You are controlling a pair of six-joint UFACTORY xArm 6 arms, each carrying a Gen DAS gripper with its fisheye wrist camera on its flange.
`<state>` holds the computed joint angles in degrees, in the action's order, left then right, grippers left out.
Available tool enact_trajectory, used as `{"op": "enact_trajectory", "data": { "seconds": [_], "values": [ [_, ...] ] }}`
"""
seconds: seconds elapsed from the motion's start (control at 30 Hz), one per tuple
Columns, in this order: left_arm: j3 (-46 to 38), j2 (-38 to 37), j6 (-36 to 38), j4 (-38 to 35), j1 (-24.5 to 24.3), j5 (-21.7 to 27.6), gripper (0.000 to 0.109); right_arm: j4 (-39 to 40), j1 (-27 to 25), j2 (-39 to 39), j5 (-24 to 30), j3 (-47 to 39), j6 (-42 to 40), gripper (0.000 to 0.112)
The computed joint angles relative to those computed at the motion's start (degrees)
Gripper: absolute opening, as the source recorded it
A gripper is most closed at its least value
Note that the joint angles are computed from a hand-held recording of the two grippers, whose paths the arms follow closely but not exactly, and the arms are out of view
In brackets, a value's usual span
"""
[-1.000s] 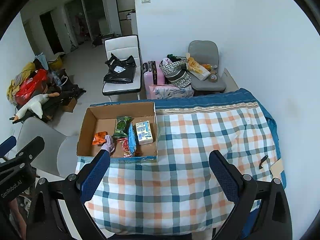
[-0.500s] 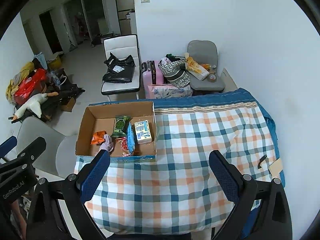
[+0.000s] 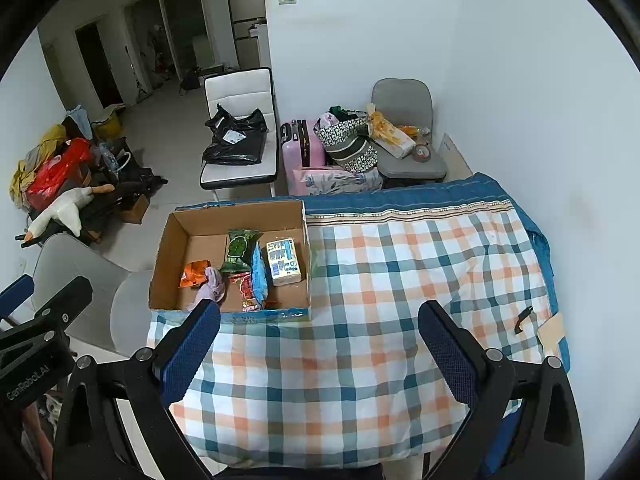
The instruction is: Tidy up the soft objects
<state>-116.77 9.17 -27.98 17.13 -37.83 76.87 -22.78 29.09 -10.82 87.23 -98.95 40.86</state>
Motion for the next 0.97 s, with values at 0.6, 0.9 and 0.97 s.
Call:
{"op": "enact_trajectory", "data": {
  "seconds": [0.6,0.9,0.97],
  "values": [
    [0.44,-0.19,0.02,-0.36,0.21,-0.42,0.099,-0.17,-0.13,-0.90,-0.15,0.93,0.02,0.101],
    [0.35,-0.17,0.20,-0.55,0.39,-0.44,0.099,-0.15,-0.10,-1.37,-0.36,1.53,0.08,0.101],
    [-0.01,0.06,0.44,-0.95,0.49,-0.25,0.099,-0.19,-0.16,-1.40,-0.31,1.53,0.10,0.101]
  ]
}}
